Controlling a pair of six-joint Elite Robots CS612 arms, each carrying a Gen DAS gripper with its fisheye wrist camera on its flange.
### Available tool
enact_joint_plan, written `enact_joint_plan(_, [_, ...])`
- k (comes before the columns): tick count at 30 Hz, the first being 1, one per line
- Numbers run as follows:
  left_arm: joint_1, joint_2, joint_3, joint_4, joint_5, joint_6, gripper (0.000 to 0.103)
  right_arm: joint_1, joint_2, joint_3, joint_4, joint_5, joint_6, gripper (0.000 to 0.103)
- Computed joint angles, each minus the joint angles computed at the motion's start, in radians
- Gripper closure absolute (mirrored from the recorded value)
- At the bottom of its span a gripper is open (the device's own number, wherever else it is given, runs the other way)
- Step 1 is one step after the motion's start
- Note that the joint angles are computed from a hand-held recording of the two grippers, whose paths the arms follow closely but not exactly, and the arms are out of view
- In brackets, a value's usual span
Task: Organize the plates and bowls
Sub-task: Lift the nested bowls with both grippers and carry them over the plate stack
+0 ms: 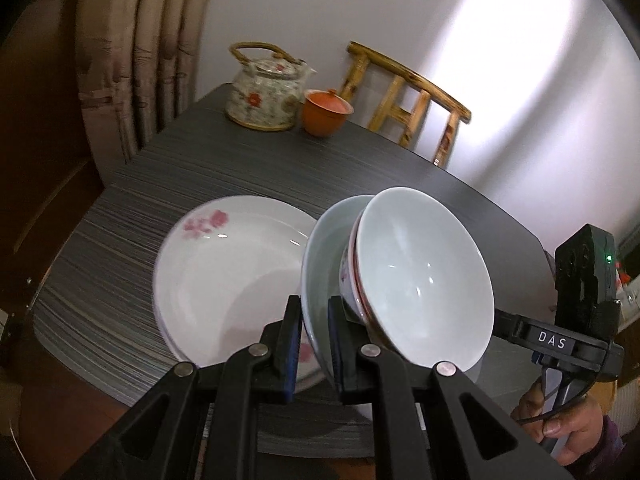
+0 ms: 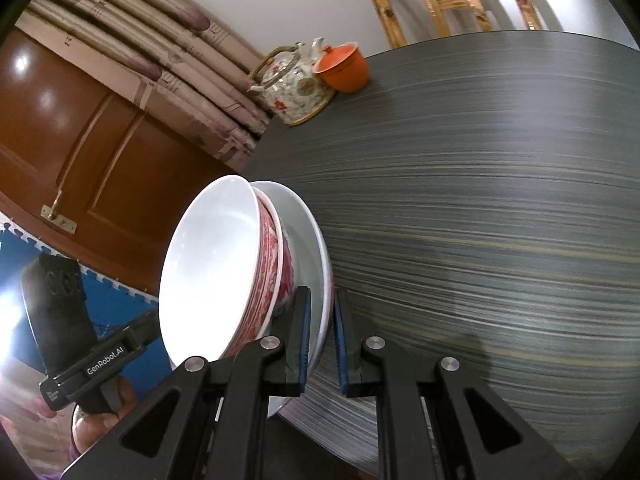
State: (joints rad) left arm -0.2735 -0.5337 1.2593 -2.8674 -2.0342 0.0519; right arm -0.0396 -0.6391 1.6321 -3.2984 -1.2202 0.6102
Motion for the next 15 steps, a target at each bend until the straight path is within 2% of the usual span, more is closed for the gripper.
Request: enact_joint_plan(15, [0.015,0.038,-0.061,0.008,0.101,-0.018,0.092,0.02,0.077,-0.171,0.125,0.054,-0.046,0.091])
